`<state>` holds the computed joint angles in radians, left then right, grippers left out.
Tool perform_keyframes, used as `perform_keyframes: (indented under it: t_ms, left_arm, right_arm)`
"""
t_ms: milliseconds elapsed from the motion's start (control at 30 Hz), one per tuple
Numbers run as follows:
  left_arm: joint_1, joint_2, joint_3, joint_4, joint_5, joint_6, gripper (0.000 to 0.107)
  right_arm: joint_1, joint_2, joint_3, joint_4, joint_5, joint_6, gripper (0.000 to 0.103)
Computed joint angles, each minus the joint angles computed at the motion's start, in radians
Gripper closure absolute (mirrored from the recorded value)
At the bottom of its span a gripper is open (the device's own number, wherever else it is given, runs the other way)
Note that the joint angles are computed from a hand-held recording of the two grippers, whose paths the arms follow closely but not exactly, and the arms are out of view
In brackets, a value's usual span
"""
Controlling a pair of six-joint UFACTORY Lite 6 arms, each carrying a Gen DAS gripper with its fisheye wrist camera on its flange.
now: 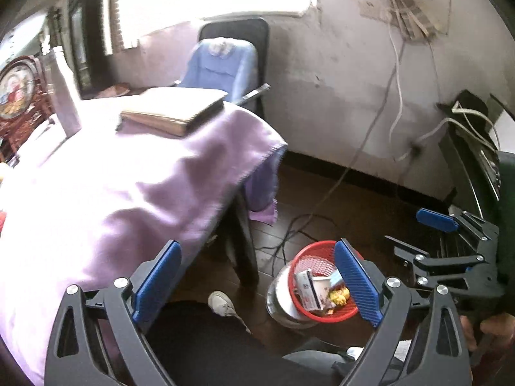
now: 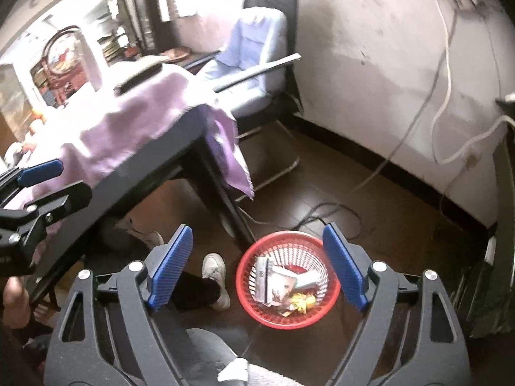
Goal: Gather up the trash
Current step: 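Bring both grippers back over the table toward the tissue and red net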
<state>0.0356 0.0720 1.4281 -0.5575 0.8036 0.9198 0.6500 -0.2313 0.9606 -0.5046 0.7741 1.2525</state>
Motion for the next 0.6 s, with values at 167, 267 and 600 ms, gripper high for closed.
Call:
perform_keyframes:
  t_ms: [167,267,600]
  left_arm:
    - [0.144,-0.02,0.03,-0.069,0.049,0.069,0.013]
    - [0.242,-0.022,0.053,-0.108,0.081,0.115,0.013]
    - [0.558,0.044,0.168,-0.213,0.168,0.255,0.012]
  right_arm:
    - [0.117,0.102,0.182,-0.075,0.091,0.036,0.021]
    - [0.181,0.18,0.302,-0.114,0.139,0.042,0.02]
    - [0.33,0.533,0.822,-0.164,0.301,-0.081,0.017]
